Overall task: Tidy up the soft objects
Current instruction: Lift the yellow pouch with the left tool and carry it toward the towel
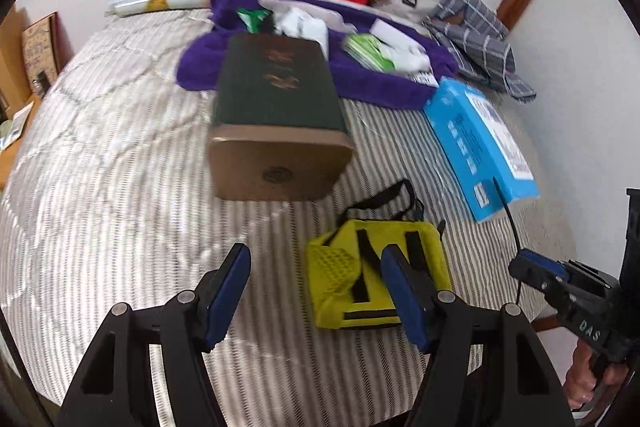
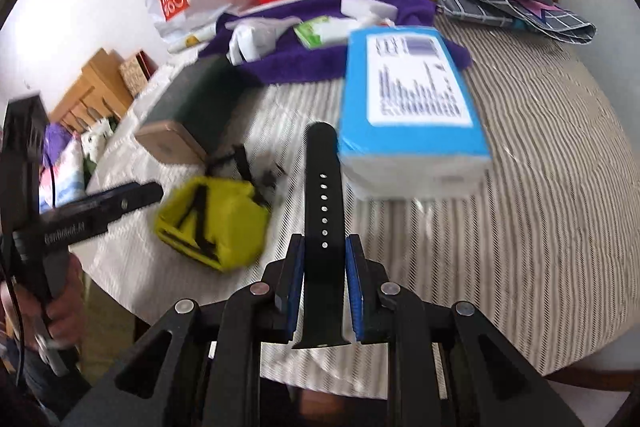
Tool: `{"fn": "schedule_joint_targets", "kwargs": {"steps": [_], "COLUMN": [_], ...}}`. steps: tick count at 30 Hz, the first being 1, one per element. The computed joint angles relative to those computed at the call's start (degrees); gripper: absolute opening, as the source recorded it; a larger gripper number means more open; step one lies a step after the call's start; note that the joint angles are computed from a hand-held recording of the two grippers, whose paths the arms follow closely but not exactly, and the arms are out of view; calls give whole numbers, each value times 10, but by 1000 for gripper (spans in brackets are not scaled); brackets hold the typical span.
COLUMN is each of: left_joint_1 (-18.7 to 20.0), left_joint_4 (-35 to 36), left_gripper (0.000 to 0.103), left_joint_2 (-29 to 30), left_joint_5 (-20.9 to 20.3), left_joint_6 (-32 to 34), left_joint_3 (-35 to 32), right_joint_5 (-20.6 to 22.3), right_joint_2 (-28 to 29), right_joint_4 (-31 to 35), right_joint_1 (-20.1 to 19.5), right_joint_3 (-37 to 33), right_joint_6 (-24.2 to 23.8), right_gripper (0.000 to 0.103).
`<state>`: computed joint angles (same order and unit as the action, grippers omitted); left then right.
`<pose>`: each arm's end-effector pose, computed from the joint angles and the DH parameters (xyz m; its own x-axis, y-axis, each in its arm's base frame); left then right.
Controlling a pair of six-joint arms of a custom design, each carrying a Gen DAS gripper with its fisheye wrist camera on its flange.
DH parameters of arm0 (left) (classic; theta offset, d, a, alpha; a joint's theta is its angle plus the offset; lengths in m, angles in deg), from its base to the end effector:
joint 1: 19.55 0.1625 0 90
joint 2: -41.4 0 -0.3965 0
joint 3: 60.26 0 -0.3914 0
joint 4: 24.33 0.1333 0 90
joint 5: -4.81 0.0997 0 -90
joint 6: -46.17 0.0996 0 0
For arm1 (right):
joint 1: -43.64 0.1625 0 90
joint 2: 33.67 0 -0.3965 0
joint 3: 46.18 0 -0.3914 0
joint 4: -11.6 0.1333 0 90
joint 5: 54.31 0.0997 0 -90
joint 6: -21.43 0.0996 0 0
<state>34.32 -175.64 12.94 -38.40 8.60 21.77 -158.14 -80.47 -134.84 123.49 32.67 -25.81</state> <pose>-0.2399 -0.6779 -0.0176 -0.8404 -0.2308 -0.4903 0.0906 0.8321 -0.5471 -0.0216 -0.7417 0.1969 -0.7550 -0.4761 0.4510 -0.5800 0.8056 -0.1205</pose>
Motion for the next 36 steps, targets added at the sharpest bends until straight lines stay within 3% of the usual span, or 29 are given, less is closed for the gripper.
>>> {"fn": "schedule_joint_targets", "kwargs": {"steps": [4,13,21,30,36], "left_joint_1": [5,6,10,9,1], "left_joint_4": [22,59,33,20,4], "left_gripper": [66,64,34,27,27], "left_joint_2": [20,42,50,43,28], "left_joint_5": [-8,14,13,17,29], "left_joint_6": [4,15,40,40,40], "left_joint_3": [-25,-52,-60,-49,-27], "right_joint_5": [-12,-28,-6,17,26], "right_joint_2": [0,20,34,41,30], "right_joint_4": [-22,-82,-78,-109,-85], "right_joint_1": [-6,-12,-18,-21,-22], "right_joint_3": [13,23,7,10,12], "right_joint_6": [-35,-103,-93,-115,-95], "right_gripper": [20,21,22,20,20]}}
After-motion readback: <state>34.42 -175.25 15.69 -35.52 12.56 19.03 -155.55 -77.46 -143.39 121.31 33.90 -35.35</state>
